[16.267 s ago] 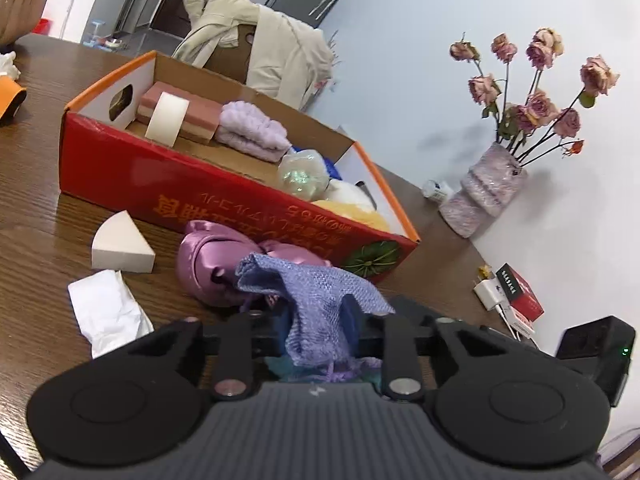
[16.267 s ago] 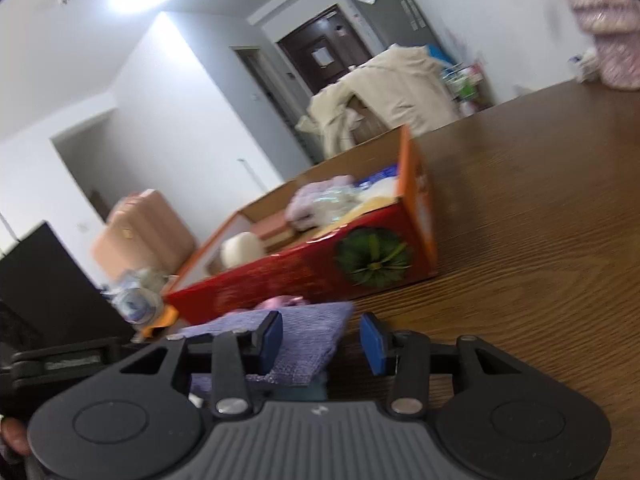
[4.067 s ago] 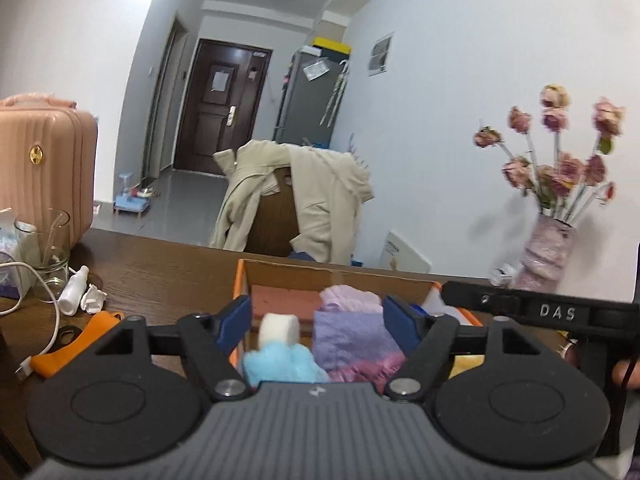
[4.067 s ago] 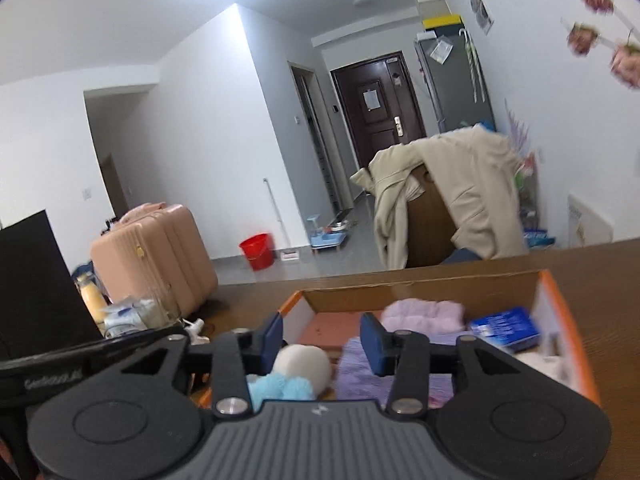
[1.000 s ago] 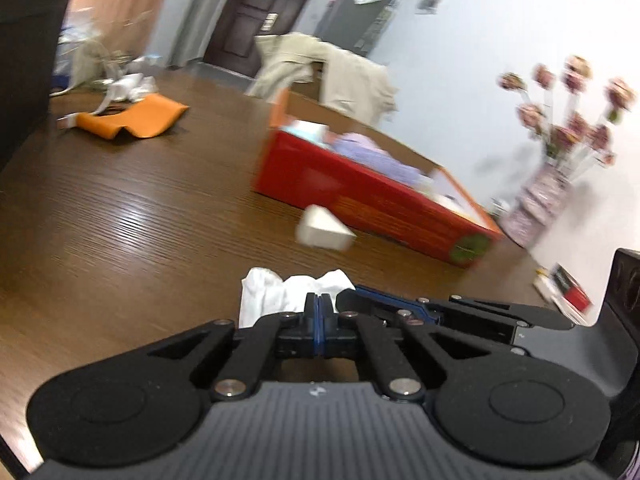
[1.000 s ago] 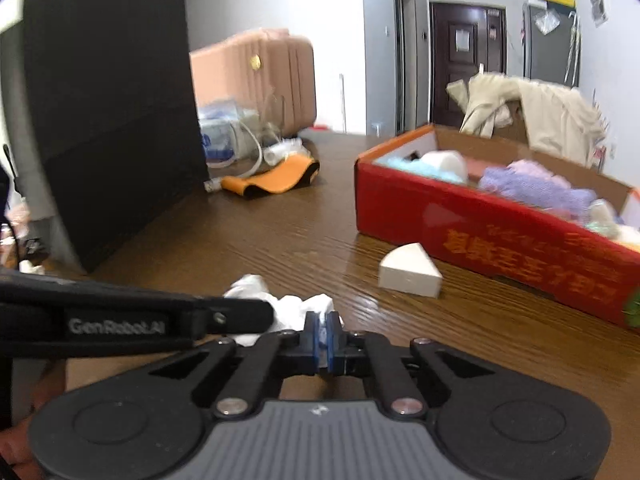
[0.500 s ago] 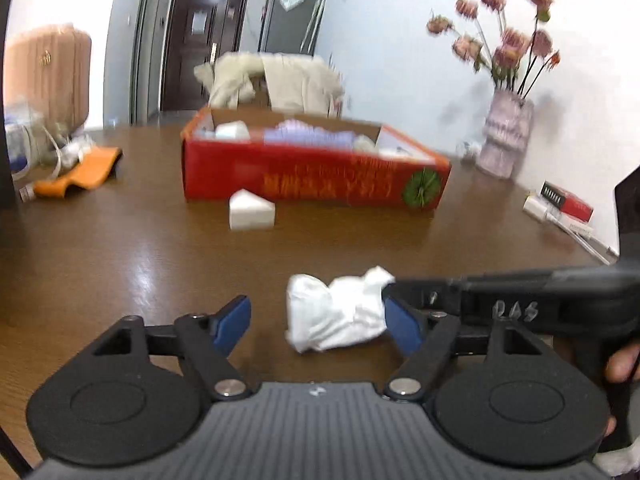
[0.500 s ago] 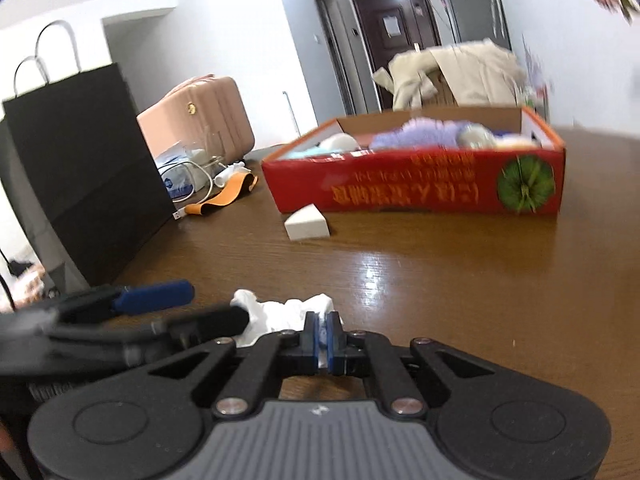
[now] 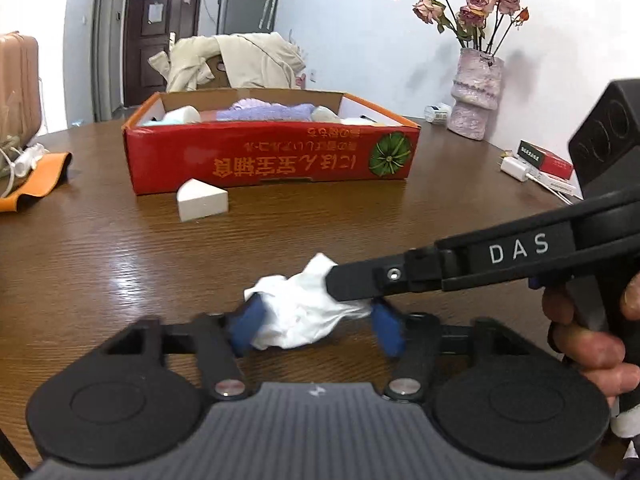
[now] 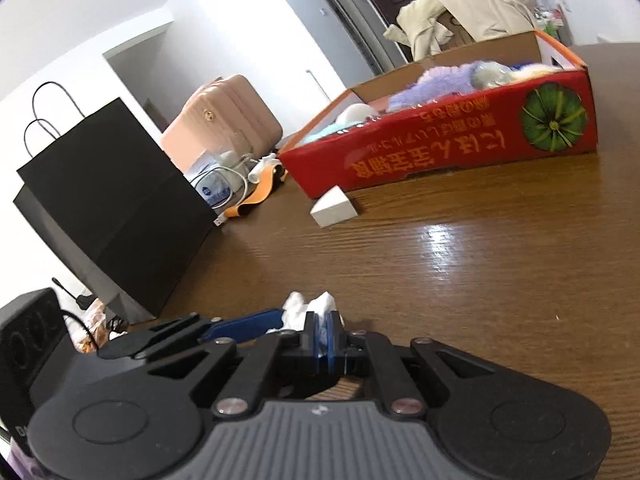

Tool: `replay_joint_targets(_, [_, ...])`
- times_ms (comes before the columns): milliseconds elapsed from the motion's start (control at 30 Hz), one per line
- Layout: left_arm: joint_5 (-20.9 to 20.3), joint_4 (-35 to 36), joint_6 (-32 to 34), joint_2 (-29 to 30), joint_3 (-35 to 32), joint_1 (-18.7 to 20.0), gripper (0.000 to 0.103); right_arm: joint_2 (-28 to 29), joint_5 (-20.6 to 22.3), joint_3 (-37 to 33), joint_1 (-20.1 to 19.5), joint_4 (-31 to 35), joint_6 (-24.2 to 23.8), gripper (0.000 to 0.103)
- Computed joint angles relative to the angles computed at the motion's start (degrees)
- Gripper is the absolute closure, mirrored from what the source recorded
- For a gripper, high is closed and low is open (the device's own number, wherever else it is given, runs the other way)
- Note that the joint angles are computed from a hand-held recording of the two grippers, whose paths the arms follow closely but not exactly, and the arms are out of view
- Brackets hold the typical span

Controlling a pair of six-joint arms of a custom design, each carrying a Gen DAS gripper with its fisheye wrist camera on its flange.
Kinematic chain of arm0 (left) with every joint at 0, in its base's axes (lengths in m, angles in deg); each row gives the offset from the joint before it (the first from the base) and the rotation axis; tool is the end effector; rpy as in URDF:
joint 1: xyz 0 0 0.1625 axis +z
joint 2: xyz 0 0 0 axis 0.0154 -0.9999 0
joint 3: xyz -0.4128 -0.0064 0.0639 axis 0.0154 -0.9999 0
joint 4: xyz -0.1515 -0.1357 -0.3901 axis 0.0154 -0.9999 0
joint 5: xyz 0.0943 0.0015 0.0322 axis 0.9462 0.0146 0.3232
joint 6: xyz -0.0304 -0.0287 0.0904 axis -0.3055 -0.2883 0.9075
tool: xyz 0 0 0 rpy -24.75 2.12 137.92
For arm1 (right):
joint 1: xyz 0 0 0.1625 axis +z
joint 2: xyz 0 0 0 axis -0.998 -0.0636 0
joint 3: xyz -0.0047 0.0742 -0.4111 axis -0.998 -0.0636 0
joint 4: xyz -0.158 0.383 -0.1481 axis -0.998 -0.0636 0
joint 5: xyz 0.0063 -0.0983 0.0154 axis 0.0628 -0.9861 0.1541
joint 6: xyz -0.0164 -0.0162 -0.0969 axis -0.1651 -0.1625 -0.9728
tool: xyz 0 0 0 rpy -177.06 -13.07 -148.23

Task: Organize soft objects

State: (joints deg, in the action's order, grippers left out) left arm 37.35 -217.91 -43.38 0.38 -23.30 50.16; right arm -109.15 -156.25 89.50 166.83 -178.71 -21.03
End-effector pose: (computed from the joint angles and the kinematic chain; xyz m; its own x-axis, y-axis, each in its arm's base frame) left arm -0.3494 -0.7721 -0.0529 -0.7871 -0.0348 -0.6159 0.4864 0.5790 -0.6543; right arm 0.0062 -0.9111 0.2810 -0.7420 -0.6700 -0.0221 -0.6378 0.7157 -0.2847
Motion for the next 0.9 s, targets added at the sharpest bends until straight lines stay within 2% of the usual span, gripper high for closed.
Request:
replay_joint_targets(67, [0.2, 0.4, 0.0, 0.3, -0.6, 0.0, 0.061, 1.3, 0.1, -2.7, 0.3, 3.2, -0.3, 0.099])
replay_joint_targets(133, [-0.8, 0.8, -0.5, -0.1, -0.3, 0.2, 0.085, 1.5, -0.9, -2.6, 0.8, 2.8, -0.9, 0.099])
replay_joint_targets(233, [-1.5, -0.1, -2.4, -0.8, 0.7, 0.7, 0.092, 1.7, -2.0, -2.2, 1.4, 2.2, -1.4, 0.097])
replay_joint_targets(300, [-1.6, -1.2, -4.2, -1.5, 1.4, 1.1, 0.093, 1.6, -2.0, -1.9, 1.7, 1.7, -1.6, 0.093])
replay_joint_targets(333, [-0.4, -2.3, -4.5, -1.6, 1.6, 1.1, 0.094, 1.7, -1.7, -2.3, 1.7, 1.8, -1.6, 0.088])
replay_joint_targets(400, [-0.4, -7.2, -4.9, -3.1, 3.8, 1.4, 0.094, 1.2, -0.8, -1.3, 1.8, -0.3, -1.2, 0.080])
replay_joint_targets(500, [1.5, -15.9, -2.0, -4.7, 6.1, 1.5, 0.094, -0.5, 0.1, 2.9, 2.0, -9.0, -1.3, 0.074])
replay_joint_targets(567, [3.7, -20.7, 1.9, -4.8, 5.8, 1.7, 0.094, -1.1, -0.8, 6.3, 2.7, -17.2, -2.9, 0.063])
replay_joint_targets(600, [4.5, -22.7, 3.6, -5.1, 5.7, 1.9, 0.094, -0.6, -1.7, 6.7, 3.2, -20.0, -4.3, 0.055])
replay_joint_targets(633, [5.1, -23.7, 4.2, -5.3, 5.6, 2.2, 0.094, 0.2, -2.9, 6.2, 3.8, -21.5, -5.9, 0.052])
replay_joint_targets(767, [6.9, -25.3, 4.0, -6.5, 6.6, 2.8, 0.094, 5.9, -6.1, 1.8, 6.2, -24.6, -12.6, 0.053])
replay_joint_targets(900, [6.8, -25.9, 3.1, -7.6, 8.1, 3.3, 0.094, 12.5, -8.7, -6.0, 7.8, -23.6, -15.6, 0.056])
